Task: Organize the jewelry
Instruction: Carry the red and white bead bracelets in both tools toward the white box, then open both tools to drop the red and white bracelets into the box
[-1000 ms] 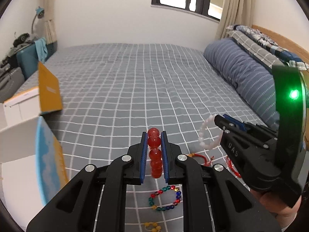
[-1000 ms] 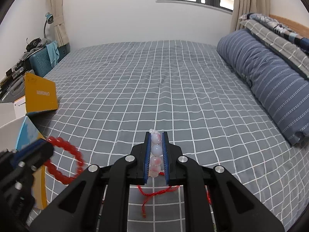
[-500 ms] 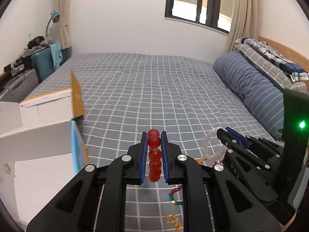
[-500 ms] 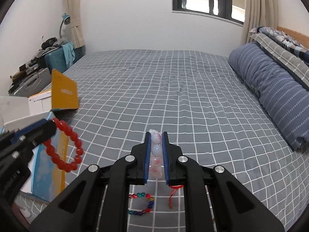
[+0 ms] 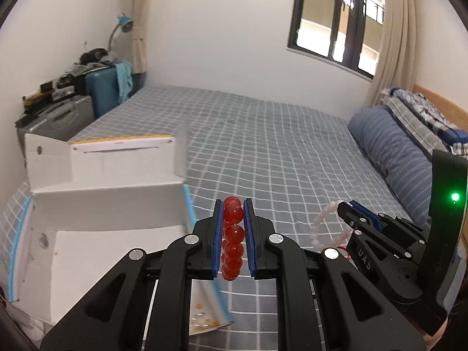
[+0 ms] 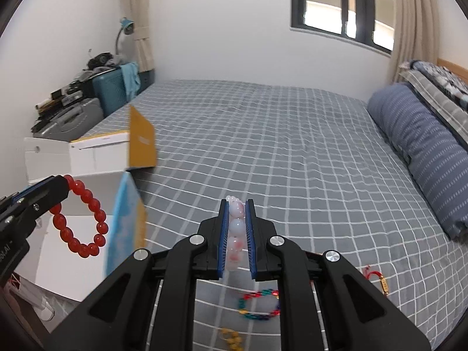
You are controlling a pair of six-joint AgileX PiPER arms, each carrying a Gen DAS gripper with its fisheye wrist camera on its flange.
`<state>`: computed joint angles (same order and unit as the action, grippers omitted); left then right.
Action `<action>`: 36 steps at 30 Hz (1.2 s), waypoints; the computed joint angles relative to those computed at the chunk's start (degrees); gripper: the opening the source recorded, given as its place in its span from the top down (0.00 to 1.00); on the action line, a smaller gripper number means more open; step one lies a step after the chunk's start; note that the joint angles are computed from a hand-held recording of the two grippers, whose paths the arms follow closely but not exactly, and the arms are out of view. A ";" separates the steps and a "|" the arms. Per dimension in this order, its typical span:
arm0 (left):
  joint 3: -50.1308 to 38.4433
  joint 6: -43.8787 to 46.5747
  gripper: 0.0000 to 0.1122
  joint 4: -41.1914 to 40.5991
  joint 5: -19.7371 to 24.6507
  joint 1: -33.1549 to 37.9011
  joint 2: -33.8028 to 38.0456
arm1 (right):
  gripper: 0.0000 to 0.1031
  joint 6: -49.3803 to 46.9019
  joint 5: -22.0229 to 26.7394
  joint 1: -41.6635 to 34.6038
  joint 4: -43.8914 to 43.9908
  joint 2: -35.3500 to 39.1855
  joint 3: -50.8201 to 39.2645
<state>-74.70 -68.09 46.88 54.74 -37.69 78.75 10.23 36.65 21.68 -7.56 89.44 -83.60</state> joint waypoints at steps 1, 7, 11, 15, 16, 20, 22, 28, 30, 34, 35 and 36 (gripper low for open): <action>0.74 -0.05 0.88 0.26 0.91 0.00 -1.19 | 0.90 0.41 0.26 0.76 -0.27 -0.07 -0.46; 4.88 1.06 0.88 -0.01 3.45 1.59 -7.55 | 0.90 5.37 1.96 8.36 -4.28 0.38 -3.84; 7.95 2.80 0.88 -1.34 4.24 4.86 -11.74 | 0.90 7.32 3.31 13.18 -5.71 2.22 -6.65; 11.27 5.79 0.88 -4.49 4.05 10.21 -15.33 | 0.90 7.81 5.03 17.86 -6.41 5.36 -10.65; 12.18 6.82 0.88 -5.69 3.73 12.49 -16.13 | 0.90 8.03 5.36 18.73 -6.50 6.20 -11.47; 15.05 12.34 0.88 -10.56 0.92 20.99 -17.73 | 0.90 7.45 6.83 21.27 -5.35 9.78 -14.97; 16.27 14.40 0.88 -12.46 -0.30 23.98 -18.09 | 0.90 7.47 7.24 22.20 -4.89 11.47 -16.17; 18.65 20.19 0.88 -17.16 -3.31 31.34 -18.12 | 0.90 7.73 9.10 24.47 -3.97 17.39 -20.43; 19.59 22.35 0.88 -18.93 -4.53 33.56 -17.83 | 0.90 7.91 9.55 25.09 -3.91 18.90 -21.21; 21.56 26.46 0.88 -22.41 -6.76 38.52 -16.80 | 0.90 8.29 12.11 25.77 -3.47 22.85 -24.40; 21.78 26.74 0.88 -22.67 -6.99 39.08 -16.51 | 0.90 8.53 12.76 25.83 -3.49 23.65 -25.06; 22.10 27.07 0.88 -22.87 -7.33 39.74 -16.13 | 0.90 8.71 13.43 25.86 -3.31 24.31 -25.70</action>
<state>-52.59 -41.02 24.01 47.41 2.05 62.62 18.94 50.07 47.54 -10.87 113.75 -109.29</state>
